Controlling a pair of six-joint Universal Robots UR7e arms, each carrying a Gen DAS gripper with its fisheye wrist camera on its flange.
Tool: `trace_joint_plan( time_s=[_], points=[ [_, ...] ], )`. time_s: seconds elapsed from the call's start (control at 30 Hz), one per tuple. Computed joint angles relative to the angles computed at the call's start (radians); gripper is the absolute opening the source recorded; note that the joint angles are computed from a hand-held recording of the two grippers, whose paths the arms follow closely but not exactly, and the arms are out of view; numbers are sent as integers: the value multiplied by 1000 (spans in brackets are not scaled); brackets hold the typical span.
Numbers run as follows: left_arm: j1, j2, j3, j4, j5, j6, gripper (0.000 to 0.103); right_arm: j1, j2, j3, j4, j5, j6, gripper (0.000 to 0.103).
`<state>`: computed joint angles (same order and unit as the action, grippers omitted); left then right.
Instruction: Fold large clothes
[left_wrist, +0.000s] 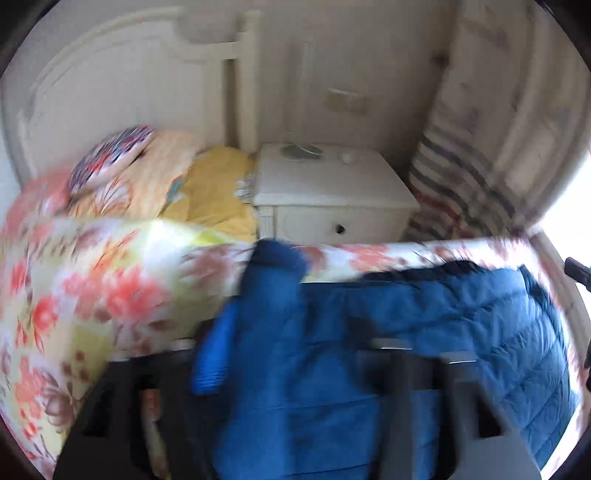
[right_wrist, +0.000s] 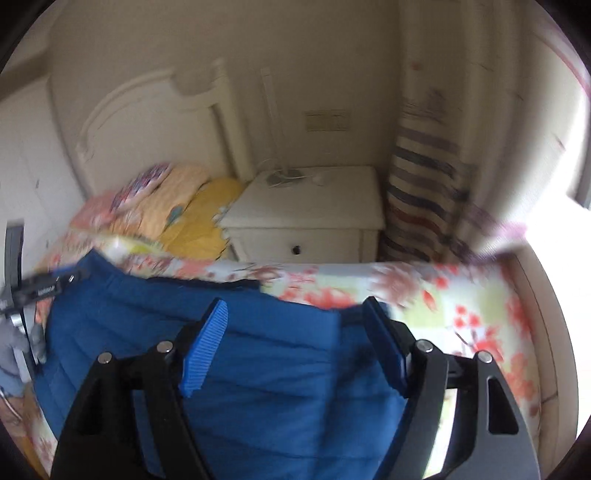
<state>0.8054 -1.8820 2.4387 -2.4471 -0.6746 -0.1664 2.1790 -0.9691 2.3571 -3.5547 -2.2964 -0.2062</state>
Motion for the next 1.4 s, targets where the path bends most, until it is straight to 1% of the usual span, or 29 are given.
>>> trace_joint_plan(
  time_s=[0.03,0.07,0.1,0.13,0.17,0.2,0.23,0.27,0.3,0.37,0.43,0.47,0.5,0.53,0.57,0.6,0.63,0.67,0.7,0.73,0.77,0.8,0.93,1.03,1.13,1.4],
  points=[
    [-31,11,19,-24,41,-9,98,23,45,-30,16,-20,-17,74],
    [-64,34,30,-16,100,-50,99,32,69,-44,30,-23,-21,74],
    [-59,61,16,34,125,-100,99,37,92,-55,45,-25,-18,74],
    [-30,76,-10,98,121,-156,99,37,112,-64,50,-33,-14,74],
    [-8,72,-19,121,125,-197,99,33,131,-65,43,-51,-5,74],
    [6,63,-18,136,163,-245,99,29,129,-61,45,-51,9,74],
    [14,48,-10,116,198,-258,98,26,127,-50,32,-47,34,74],
    [14,12,1,67,192,-229,98,20,122,-45,19,-32,41,73],
    [15,-15,4,14,143,-171,98,15,113,-42,12,-13,47,73],
    [-3,-39,-5,-2,45,-109,99,4,120,-63,11,7,48,73],
    [-31,-22,-8,-6,-1,-76,99,0,126,-88,32,35,46,72],
    [-43,17,-16,-8,-31,-63,99,11,141,-110,49,32,41,71],
    [-48,45,-19,-7,-31,-65,99,21,156,-129,65,16,32,71],
    [-50,101,-26,-6,-11,-79,99,30,174,-150,89,-5,21,71],
    [-43,139,-29,-15,0,-87,99,36,205,-178,120,-45,2,71],
    [-27,176,-34,-18,-3,-93,99,33,237,-199,138,-84,-14,71],
    [3,226,-42,-49,-17,-79,99,21,259,-212,154,-104,-17,71],
    [40,282,-44,-82,-24,-63,99,-8,273,-216,193,-90,10,72],
    [77,332,-43,-103,-31,-55,99,-34,278,-212,191,-55,29,73],
    [110,379,-40,-143,-46,-42,99,-43,281,-206,162,-37,25,74],
    [117,384,-20,-209,-38,-12,99,-45,289,-206,145,-38,15,74],
    [114,392,-9,-249,-29,1,99,-48,298,-205,125,-37,4,75],
    [133,404,14,-344,-53,37,99,-62,309,-197,88,-16,-6,78],
    [140,400,16,-359,-59,47,99,-63,321,-196,63,-19,-18,78],
    [133,401,17,-361,-45,50,99,-52,329,-204,66,-42,-22,78],
    [128,404,22,-372,-32,56,99,-42,347,-214,61,-74,-32,78]
  ],
)
